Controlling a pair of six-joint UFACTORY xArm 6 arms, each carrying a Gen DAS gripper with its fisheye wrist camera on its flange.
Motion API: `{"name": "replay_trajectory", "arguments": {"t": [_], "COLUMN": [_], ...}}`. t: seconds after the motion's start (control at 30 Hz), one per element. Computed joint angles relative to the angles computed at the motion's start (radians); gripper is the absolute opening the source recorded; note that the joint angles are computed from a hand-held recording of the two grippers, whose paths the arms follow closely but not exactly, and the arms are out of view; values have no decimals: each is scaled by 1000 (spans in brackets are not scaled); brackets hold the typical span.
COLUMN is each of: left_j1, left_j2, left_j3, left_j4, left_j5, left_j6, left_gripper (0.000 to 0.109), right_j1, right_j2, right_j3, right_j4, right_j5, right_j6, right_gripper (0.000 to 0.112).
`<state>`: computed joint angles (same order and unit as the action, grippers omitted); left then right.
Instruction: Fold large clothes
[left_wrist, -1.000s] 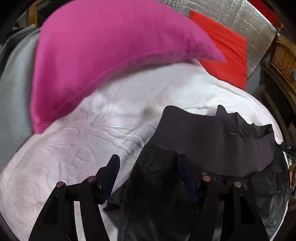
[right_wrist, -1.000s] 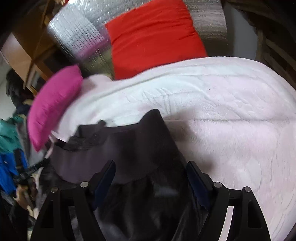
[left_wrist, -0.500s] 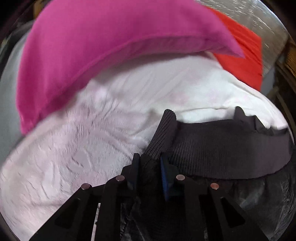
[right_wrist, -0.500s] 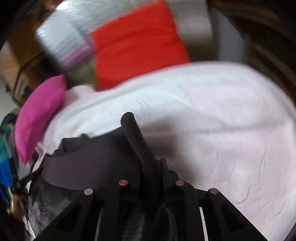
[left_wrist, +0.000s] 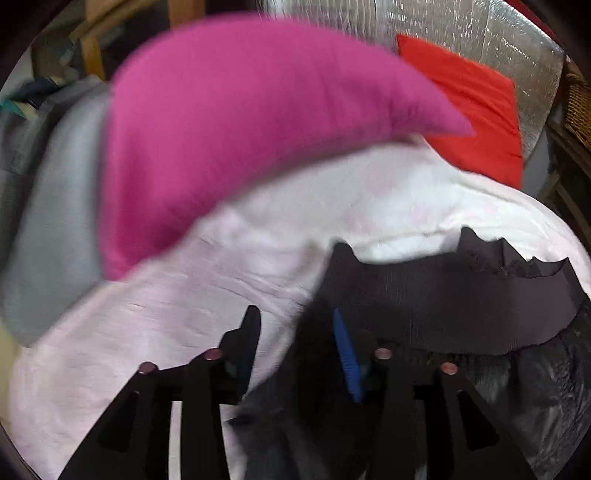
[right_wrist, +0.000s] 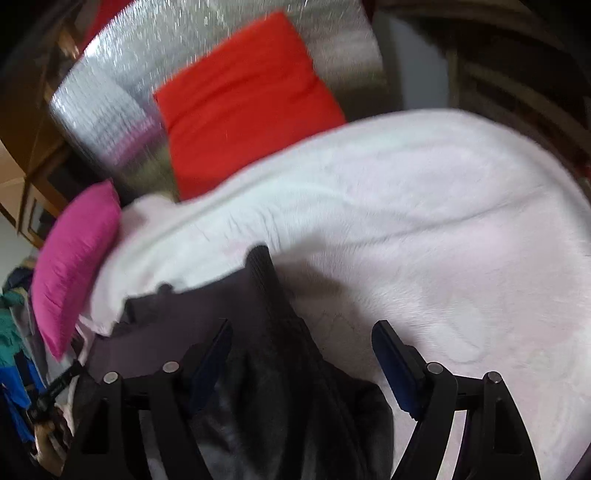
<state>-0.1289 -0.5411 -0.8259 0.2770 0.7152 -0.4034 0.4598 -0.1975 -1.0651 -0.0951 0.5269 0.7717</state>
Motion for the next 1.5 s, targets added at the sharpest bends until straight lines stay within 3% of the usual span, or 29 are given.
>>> {"name": "replay_trajectory", "arguments": {"t": [0.07, 0.17, 0.23, 0.3, 0.4, 0.47, 0.57, 0.7, 0.83, 0.9, 1.0, 1.2, 1.33, 1.5], "left_j1": [-16, -75, -159, -297, -426, -484, -466, -507, -491, -508, -599, -742, -727, -671], "left_j2": [-72, -225, -296, -365, -388, -328, -280, -235, -230, -268, -335, -442, -450, -472], "left_j3": [12, 79, 119, 177, 211, 210, 225, 208, 171, 148, 144, 165, 208, 276], "left_j4": [71, 54, 87, 188, 265, 343, 390, 471, 406, 370, 428, 455, 420, 399], "left_j5": [47, 98, 142, 193, 241, 300, 293, 347, 370, 420, 511, 637, 609, 535], "left_j6": [-37, -19, -54, -178, -292, -356, -408, -449, -433, -426, -483, -572, -569, -560], "left_gripper": [45, 46, 46, 46, 46, 46, 47, 48, 47, 47, 47, 47, 47, 48], "right_j1": [19, 111, 182, 276, 360, 387, 364, 357, 356, 384, 489, 624, 631, 661], "right_j2": [-59, -146, -169, -172, -123, -66, -33, -31, -60, -116, -193, -228, -182, -146], "right_j3": [21, 58, 72, 86, 71, 40, 40, 44, 44, 61, 84, 123, 136, 126], "right_j4": [-45, -87, -152, -264, -409, -476, -500, -502, -467, -498, -626, -697, -663, -706], "right_j5": [6, 36, 61, 89, 147, 231, 257, 269, 291, 315, 372, 405, 396, 483], "right_j6": [35, 23, 49, 110, 197, 213, 239, 273, 280, 354, 454, 564, 580, 599], "right_gripper": [81, 81, 81, 81, 81, 81, 85, 85, 85, 85, 86, 86, 86, 87]}}
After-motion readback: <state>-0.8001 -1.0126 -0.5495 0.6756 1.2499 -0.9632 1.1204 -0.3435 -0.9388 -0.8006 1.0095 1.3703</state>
